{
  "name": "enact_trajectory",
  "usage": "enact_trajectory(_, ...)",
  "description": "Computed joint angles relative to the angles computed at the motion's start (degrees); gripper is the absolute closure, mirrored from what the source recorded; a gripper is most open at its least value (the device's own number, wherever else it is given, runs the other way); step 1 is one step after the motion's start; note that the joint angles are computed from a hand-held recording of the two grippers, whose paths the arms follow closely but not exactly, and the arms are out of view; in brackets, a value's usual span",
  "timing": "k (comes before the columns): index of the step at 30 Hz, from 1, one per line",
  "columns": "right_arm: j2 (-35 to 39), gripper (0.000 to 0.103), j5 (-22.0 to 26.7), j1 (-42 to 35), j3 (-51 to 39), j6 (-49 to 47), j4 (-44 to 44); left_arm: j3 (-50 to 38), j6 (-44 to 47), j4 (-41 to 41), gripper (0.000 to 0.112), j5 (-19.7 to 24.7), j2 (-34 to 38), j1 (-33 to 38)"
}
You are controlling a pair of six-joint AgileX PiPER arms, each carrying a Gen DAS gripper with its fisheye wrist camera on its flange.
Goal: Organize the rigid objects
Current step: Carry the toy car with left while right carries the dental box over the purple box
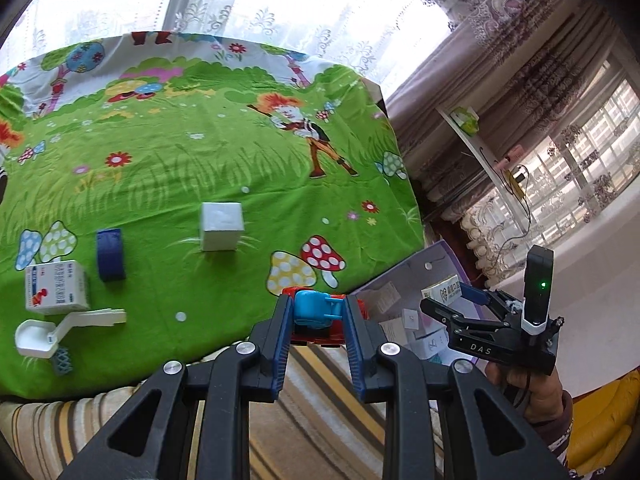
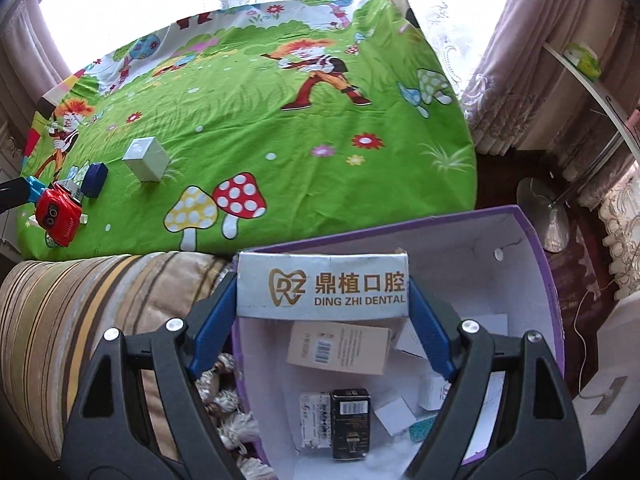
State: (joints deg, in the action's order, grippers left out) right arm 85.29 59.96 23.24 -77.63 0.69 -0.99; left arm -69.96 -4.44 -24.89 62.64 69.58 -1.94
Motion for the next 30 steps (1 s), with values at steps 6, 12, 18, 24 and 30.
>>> enact_trajectory(6, -3.3, 0.019, -1.2, -7.2, 5.1, -3.2, 1.8, -2.6, -5.0, 1.6, 0.086, -3.3, 6.7, -11.6)
enact_trajectory(12, -5.9, 0.019, -2.8, -14.7, 8.9, -5.9, 3.5, -6.7, -6.4, 1.0, 0.086, -4.9, 15.0, -18.7)
enact_trajectory(18, -6.6, 0.019, -4.0, -20.5, 11.5, -8.7, 4.3, -15.8, -8.0, 1.9, 0.086, -4.1, 25.6, -24.0)
enact_trajectory(24, -7.0, 0.019, -6.1, -23.8, 13.9, -9.2, 1.9, -29.1, -10.0, 3.3, 0.086, -3.0, 37.6, -27.9)
enact_trajectory(30, -6.1, 0.019, -7.7, -27.2, 15.4, -10.5, 2.3, -43.1, -12.5, 3.4, 0.086, -0.8, 49.5, -30.1)
